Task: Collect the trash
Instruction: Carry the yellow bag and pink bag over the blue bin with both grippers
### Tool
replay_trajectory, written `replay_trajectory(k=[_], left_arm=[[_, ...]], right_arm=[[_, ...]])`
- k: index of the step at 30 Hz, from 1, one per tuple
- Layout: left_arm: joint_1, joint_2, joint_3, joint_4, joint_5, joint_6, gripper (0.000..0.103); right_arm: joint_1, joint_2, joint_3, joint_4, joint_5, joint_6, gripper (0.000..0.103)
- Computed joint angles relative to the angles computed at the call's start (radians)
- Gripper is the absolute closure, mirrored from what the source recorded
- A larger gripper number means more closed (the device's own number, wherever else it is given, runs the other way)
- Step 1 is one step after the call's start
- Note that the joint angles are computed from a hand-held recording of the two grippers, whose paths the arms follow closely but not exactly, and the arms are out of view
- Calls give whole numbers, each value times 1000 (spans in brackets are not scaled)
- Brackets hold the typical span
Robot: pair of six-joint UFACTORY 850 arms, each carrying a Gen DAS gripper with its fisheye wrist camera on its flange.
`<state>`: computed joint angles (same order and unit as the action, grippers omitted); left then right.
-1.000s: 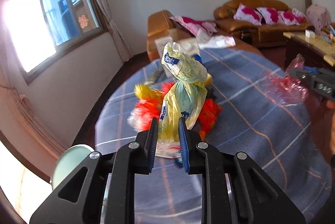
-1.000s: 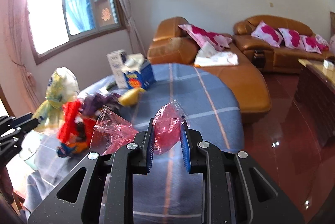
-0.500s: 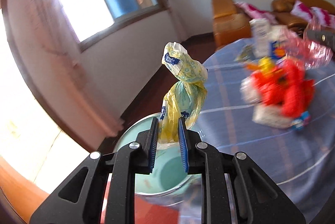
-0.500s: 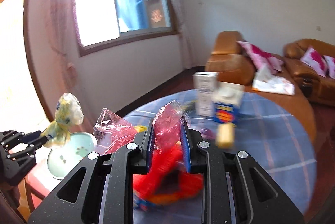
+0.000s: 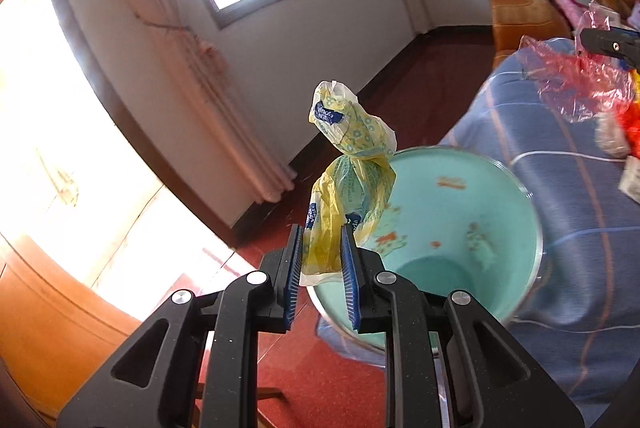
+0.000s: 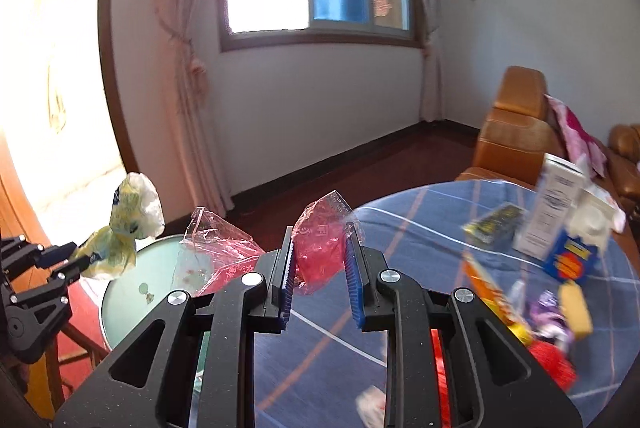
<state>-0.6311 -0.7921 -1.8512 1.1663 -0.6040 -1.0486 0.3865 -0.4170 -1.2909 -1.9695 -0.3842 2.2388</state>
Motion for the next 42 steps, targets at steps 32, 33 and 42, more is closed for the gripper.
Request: replay_trajectory(k=[32,33,42], left_arm=[[25,-75,-84,-66,-38,85,84],[26,-75,-83,-67,-37,86,84],[26,-68,-72,-61,-29,79,83]], right_arm=[[31,-206,-238,404,48,-536,79],[31,-205,-237,404,49,-535,79],[35,-205,-238,409,56,-546,78]])
